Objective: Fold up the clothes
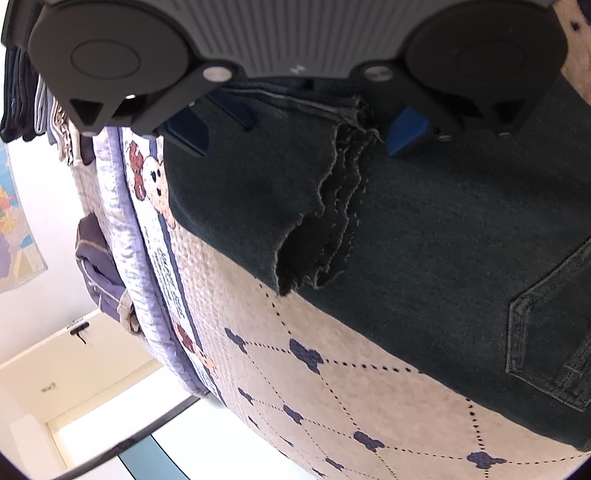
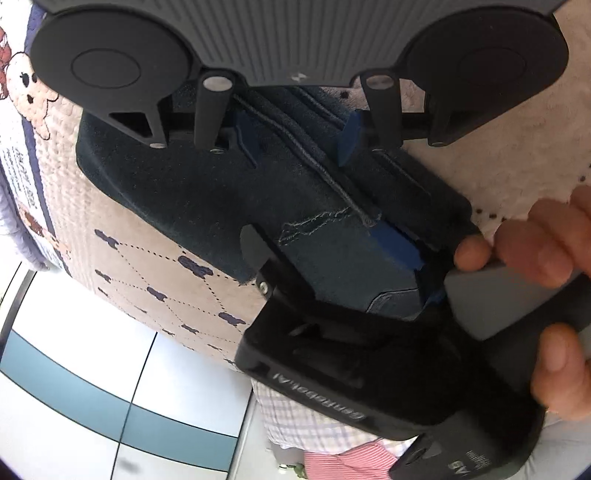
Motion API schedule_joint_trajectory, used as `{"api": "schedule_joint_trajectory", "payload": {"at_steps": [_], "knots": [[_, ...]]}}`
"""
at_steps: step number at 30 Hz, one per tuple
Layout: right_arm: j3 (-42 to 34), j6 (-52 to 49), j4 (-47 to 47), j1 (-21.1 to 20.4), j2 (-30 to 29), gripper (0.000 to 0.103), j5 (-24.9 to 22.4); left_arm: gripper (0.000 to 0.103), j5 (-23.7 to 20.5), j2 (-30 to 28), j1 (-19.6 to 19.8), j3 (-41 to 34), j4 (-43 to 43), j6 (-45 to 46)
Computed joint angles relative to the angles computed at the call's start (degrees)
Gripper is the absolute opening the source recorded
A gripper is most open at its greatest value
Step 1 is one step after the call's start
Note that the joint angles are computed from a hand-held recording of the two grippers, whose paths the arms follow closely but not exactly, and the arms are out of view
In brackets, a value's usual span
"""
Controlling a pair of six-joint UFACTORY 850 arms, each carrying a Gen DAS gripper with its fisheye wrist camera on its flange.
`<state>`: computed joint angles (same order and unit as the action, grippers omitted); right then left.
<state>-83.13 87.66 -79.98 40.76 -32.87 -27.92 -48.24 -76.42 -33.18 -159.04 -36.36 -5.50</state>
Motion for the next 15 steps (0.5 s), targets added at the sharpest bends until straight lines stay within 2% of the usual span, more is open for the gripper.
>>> {"api": "schedule_joint_trajectory", "payload": {"at_steps": [1,3,5,7,8,13,15], "knots": [[-0.35,-1.3,0.88,0.03,-0.36,0.049,0.07,0.103,1.35,1.92,-0.04,3.6,-0.85,1.57],[-1.13,-3.45,1.39,0.48,-1.3,0.045,-1.0,0.103,1.99,3.04,-0.04,5.65,-1.42,2.63],[-1.53,-2.98,0.77,0.9,-1.64,0.024,-1.71,0.103,2.08,3.31,0.04,6.07,-1.94,2.71],[-1.2,0.85,-1.84,1.39,-1.15,0.02,-2.74,0.103,1.72,3.09,0.18,5.62,-2.55,2.46],[-0.93,3.16,-3.43,1.68,-0.8,0.014,-3.47,0.103,1.37,2.98,0.3,5.45,-3.24,2.57],[0.39,12.09,-10.69,3.26,-0.11,0.014,-7.3,0.103,1.44,2.64,0.41,5.52,-8.29,4.97],[0.22,13.27,-12.31,4.17,-0.75,0.014,-8.74,0.102,0.28,0.08,0.34,1.43,-8.95,3.75]]}}
